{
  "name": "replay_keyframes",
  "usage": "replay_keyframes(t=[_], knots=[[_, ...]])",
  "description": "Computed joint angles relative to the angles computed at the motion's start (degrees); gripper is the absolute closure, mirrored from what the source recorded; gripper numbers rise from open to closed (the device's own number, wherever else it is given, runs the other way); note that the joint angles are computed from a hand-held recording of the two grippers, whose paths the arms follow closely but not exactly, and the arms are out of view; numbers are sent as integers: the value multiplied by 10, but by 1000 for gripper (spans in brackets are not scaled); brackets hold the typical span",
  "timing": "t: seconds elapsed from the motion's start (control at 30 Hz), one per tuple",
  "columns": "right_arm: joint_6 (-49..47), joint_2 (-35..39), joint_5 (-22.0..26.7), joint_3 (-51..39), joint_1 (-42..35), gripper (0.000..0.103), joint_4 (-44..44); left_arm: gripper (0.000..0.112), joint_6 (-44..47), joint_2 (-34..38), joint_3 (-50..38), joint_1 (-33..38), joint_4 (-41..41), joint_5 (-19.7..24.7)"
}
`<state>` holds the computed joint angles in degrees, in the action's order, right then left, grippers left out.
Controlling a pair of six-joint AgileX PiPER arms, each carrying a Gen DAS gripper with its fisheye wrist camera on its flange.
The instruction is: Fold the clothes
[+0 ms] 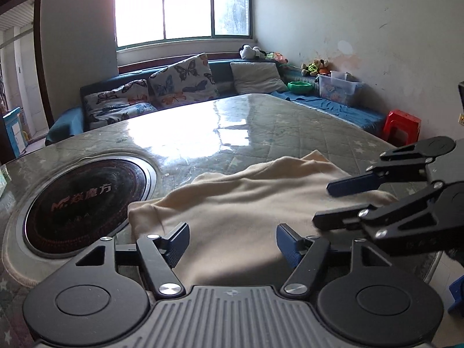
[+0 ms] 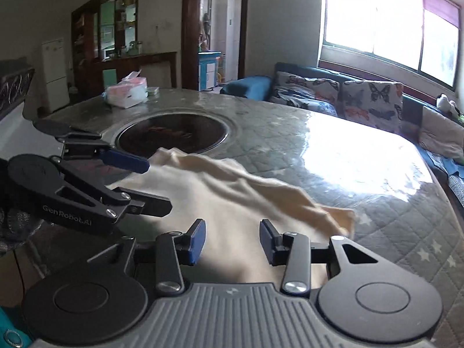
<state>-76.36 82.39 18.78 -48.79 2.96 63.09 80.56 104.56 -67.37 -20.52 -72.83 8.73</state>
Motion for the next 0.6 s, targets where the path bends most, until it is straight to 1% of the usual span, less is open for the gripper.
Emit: replay_keyframes(t=[0.13,0.17,0.2,0.23,0.27,0.33,0.4,0.47,0.53,0.6], knots=[[-52,10,-40,23,24,62,60,43,72,10,12,-6,-63,-18],[-84,13,-47,29,26,62,95,42,95,14,13,-5,-84,-18],[-129,14,-49,36,25,62,144,41,134,14,16,-5,-123,-19],[-165,14,-51,41,24,61,180,40,175,14,19,-5,-165,-19],[-191,13,-51,45,23,60,204,40,193,14,20,-5,-184,-20],[-229,9,-51,52,20,60,241,40,181,14,21,-4,-177,-20],[-230,-1,-49,57,15,60,244,40,185,13,23,-4,-181,-21],[-275,-17,-52,72,6,60,289,39,186,13,22,-5,-183,-22],[-287,-23,-53,81,-3,60,300,38,209,14,23,-4,-208,-21],[-338,-25,-43,94,-16,60,345,38,206,14,24,-4,-206,-22]])
